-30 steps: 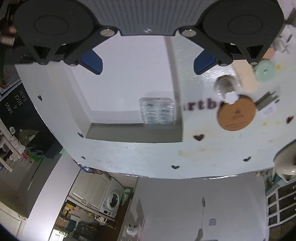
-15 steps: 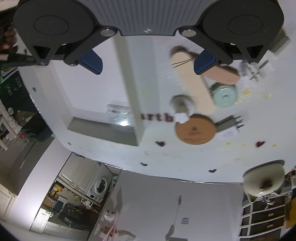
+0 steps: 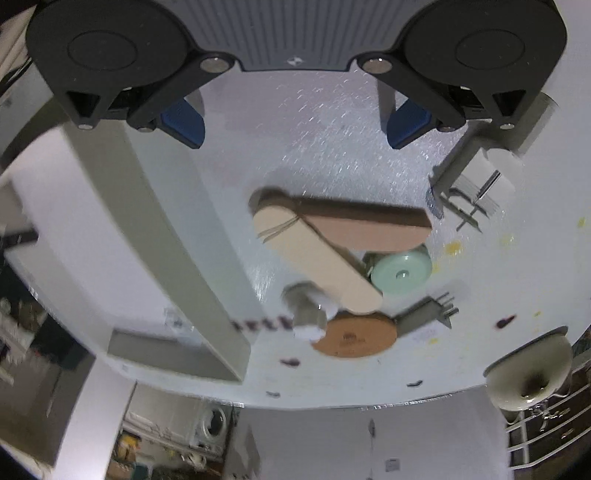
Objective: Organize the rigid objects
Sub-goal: 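Withdraw the left tool back toward the remaining objects, then grasp the pink wooden paddle with the left tool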
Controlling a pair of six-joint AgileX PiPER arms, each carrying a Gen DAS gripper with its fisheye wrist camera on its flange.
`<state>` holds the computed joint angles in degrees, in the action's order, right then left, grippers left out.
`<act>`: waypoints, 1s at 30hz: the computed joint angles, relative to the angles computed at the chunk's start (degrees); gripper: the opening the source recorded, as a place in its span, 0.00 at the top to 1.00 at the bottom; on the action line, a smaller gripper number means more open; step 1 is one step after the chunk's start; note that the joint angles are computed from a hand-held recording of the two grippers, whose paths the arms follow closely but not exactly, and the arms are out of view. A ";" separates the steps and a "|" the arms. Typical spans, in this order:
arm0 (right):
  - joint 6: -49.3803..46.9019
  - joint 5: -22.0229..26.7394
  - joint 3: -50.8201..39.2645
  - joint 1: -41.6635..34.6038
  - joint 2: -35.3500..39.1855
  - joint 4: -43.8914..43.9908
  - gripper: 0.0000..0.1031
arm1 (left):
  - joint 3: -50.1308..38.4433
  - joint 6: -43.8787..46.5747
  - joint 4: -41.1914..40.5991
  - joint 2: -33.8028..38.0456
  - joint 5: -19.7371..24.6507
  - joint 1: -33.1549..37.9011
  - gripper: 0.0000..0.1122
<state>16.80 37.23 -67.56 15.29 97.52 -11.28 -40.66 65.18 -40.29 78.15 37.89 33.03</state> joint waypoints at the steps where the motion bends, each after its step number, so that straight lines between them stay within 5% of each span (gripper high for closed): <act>1: 0.00 0.00 0.00 0.00 0.00 0.00 0.91 | 0.02 0.80 0.07 0.31 -0.63 -0.05 0.08; 7: -0.05 0.00 0.02 -0.02 -0.01 0.09 0.91 | -1.00 3.62 -1.61 3.29 -7.18 -0.40 0.08; 21: -0.07 -0.01 0.03 -0.11 -0.02 0.19 0.90 | -8.59 8.20 -7.32 11.93 -9.75 -1.83 0.08; 30: 0.14 -0.08 0.10 -0.18 -0.08 0.29 0.90 | -7.02 -10.10 2.21 9.99 -15.11 -6.37 0.08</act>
<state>16.94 37.15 -67.46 15.11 97.44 -10.99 -47.68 55.08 -38.08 88.14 22.77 26.66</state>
